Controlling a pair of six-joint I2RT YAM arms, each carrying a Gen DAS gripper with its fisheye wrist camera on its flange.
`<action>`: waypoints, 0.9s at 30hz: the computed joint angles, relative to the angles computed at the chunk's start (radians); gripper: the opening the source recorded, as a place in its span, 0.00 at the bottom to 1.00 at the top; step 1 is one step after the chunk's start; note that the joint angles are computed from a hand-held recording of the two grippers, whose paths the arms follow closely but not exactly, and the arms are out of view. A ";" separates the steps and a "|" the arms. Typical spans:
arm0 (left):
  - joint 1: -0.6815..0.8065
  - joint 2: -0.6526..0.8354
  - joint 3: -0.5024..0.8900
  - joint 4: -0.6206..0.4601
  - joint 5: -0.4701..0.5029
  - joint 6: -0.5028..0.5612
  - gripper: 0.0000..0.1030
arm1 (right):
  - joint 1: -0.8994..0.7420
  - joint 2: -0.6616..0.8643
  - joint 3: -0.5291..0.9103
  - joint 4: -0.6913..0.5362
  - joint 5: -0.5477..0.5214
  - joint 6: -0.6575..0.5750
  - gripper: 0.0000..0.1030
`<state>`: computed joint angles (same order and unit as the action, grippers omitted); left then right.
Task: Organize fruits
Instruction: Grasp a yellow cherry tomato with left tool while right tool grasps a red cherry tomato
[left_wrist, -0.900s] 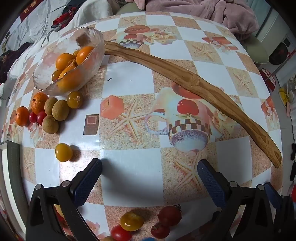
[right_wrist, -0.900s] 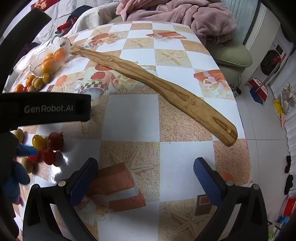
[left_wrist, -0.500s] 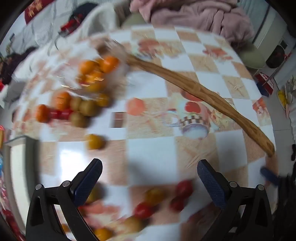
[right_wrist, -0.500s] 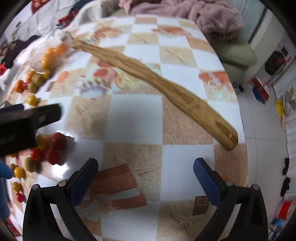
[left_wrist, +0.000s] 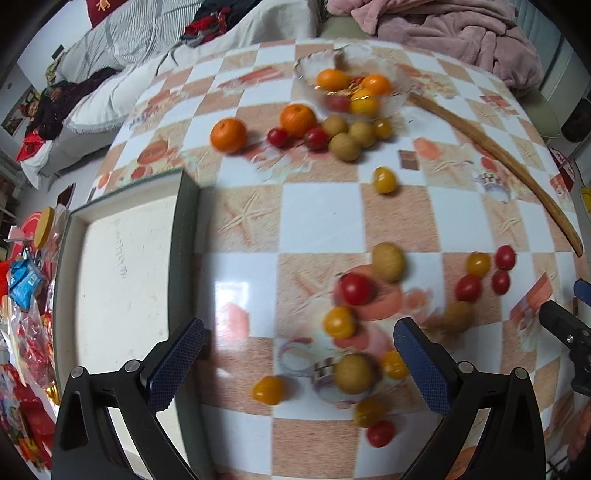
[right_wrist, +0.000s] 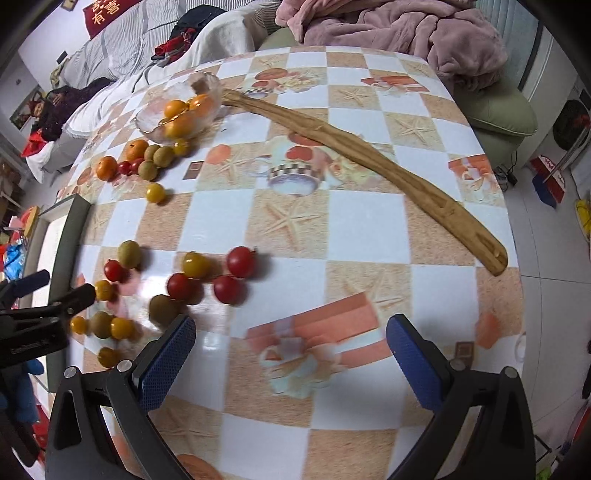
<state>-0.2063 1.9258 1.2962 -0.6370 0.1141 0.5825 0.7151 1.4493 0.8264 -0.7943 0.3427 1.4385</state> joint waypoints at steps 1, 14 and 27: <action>-0.002 0.008 0.029 -0.025 0.007 -0.001 1.00 | 0.001 0.008 0.017 -0.008 -0.002 0.001 1.00; -0.061 0.077 0.175 -0.107 0.053 -0.006 1.00 | -0.044 0.065 0.121 -0.083 -0.012 0.022 1.00; -0.084 0.089 0.185 -0.126 0.041 -0.023 1.00 | -0.049 0.058 0.113 -0.091 -0.019 0.026 1.00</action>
<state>-0.2903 2.0152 1.4808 -0.7630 0.1554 0.5595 0.6665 1.5074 0.9391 -0.8852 0.3236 1.4642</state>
